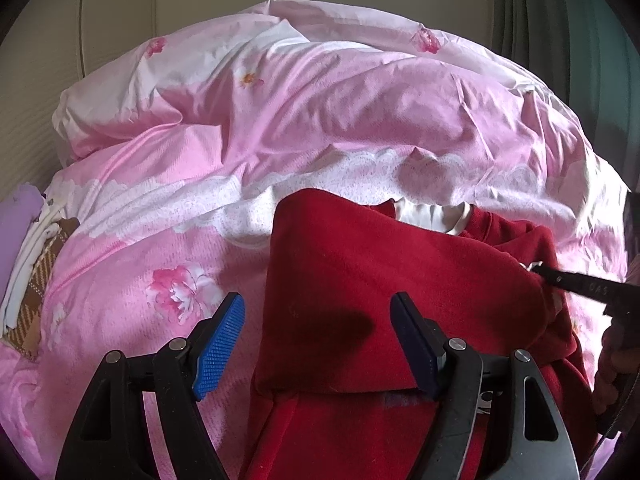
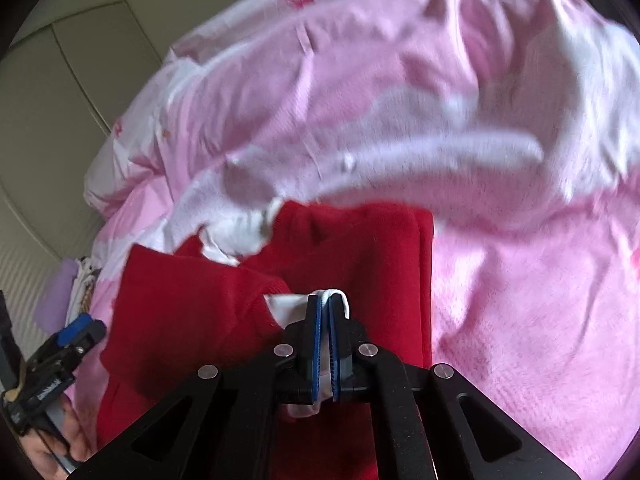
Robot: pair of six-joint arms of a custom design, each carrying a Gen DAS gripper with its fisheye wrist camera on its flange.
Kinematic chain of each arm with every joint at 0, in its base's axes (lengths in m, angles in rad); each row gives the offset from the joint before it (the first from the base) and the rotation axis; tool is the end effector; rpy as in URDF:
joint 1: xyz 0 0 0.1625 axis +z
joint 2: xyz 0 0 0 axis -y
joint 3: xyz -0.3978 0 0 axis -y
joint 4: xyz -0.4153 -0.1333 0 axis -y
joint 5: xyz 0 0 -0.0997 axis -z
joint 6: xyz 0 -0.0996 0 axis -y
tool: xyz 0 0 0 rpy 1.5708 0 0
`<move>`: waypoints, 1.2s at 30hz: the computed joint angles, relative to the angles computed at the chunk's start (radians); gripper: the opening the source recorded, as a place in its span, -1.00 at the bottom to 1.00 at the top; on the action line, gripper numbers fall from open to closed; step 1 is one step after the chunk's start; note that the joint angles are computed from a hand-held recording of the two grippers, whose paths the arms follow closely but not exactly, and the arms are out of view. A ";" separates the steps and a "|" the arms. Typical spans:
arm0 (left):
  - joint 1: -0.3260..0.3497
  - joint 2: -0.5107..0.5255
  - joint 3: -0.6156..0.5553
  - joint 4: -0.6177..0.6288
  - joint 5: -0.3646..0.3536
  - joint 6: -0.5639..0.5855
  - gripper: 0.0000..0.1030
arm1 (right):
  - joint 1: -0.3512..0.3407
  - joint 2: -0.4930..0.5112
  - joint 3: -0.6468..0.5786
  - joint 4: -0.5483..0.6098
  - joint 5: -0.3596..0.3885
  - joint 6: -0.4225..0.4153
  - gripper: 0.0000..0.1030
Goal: Fold small clothes
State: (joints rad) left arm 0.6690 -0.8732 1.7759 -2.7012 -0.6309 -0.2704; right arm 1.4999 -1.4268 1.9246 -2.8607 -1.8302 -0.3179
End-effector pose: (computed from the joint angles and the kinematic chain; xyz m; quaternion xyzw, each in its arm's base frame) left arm -0.3563 -0.5542 0.1066 0.2261 0.8580 -0.3332 0.3188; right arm 0.0678 -0.5668 0.3612 0.0632 -0.9140 0.3523 0.1910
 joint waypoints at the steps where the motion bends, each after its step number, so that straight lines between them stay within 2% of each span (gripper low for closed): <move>1: -0.001 -0.001 0.002 0.002 -0.001 -0.001 0.45 | -0.012 -0.003 -0.002 0.029 0.014 0.011 -0.91; 5: -0.004 -0.002 0.007 0.004 -0.008 0.005 0.45 | -0.040 -0.056 0.043 0.033 0.075 0.063 -0.87; 7: -0.006 -0.004 0.012 0.003 -0.013 0.005 0.45 | -0.036 -0.078 0.068 0.019 0.075 0.060 -0.86; 12: -0.009 -0.014 0.025 0.007 -0.015 0.000 0.45 | -0.070 -0.130 0.111 0.084 0.187 0.045 -0.85; 13: -0.009 -0.016 0.027 0.009 -0.014 -0.001 0.45 | -0.071 -0.129 0.113 0.092 0.186 0.034 -0.85; 16: -0.010 -0.022 0.031 0.017 -0.008 -0.006 0.45 | -0.065 -0.128 0.115 0.127 0.159 0.006 -0.85; 20: -0.009 -0.021 0.032 0.026 -0.005 -0.014 0.46 | -0.039 -0.116 0.115 0.136 0.050 0.002 -0.86; 28: -0.015 -0.054 0.073 0.028 0.004 -0.010 0.46 | 0.029 -0.109 0.164 -0.012 -0.089 -0.021 -0.85; 29: -0.017 -0.063 0.086 0.024 0.006 -0.004 0.46 | 0.036 -0.117 0.174 -0.031 -0.092 -0.026 -0.78; 32: -0.022 -0.091 0.129 0.016 0.006 0.014 0.48 | 0.048 -0.151 0.207 -0.064 -0.067 -0.029 -0.21; 36: -0.010 -0.108 0.154 0.053 -0.013 0.000 0.51 | 0.062 -0.153 0.221 -0.094 -0.069 -0.016 -0.17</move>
State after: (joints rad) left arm 0.6595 -0.9809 1.9302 -2.6481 -0.6437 -0.2703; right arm 1.5620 -1.5796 2.1459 -2.9543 -1.8989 -0.3336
